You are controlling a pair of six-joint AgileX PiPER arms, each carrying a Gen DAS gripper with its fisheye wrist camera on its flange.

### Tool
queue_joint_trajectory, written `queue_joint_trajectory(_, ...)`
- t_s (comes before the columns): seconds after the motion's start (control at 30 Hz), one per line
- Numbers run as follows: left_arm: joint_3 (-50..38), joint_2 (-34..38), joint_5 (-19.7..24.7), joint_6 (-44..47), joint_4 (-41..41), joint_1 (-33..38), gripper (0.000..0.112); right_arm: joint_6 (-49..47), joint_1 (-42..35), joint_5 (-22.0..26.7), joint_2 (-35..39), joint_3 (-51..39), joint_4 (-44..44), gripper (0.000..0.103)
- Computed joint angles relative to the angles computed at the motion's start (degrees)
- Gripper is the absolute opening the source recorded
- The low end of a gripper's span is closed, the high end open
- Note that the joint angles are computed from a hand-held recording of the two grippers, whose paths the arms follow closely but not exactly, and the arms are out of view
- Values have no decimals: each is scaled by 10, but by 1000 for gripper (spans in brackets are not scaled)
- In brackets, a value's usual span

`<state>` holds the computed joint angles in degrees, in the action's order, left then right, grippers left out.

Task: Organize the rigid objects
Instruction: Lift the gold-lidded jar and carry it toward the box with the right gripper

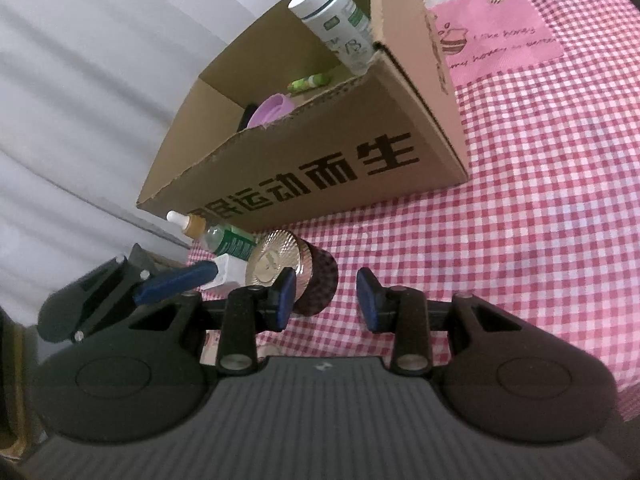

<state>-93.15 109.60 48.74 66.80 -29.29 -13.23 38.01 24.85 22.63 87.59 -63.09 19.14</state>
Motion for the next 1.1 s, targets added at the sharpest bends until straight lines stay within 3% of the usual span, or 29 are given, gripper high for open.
queue_joint_trajectory(0.2,-31,28,21,-58,22,-1,76,-35,0,3,30,-33,27,40)
queue_joint_trajectory(0.33,-37,41,-4,-83,39,-15,76,-46,2,8,56,-64,30,42)
queue_joint_trajectory(0.43,-27,39,-25,-76,36,-20,76,-60,1,7,67,-76,40,42)
queue_joint_trajectory(0.57,-28,40,-20,-42,6,-20,77,-85,-2,9,79,-87,67,42)
queue_joint_trajectory(0.73,-24,42,-7,13,-36,-27,78,-111,-10,6,51,-50,97,42)
queue_joint_trajectory(0.87,-13,35,-14,33,-44,-32,77,-64,-7,3,30,-29,58,42)
queue_joint_trajectory(0.97,5,23,-37,29,-42,-29,77,-36,-7,1,19,-18,33,43)
queue_joint_trajectory(1.1,-6,31,-60,-24,5,-32,77,-65,-14,-1,24,-17,63,43)
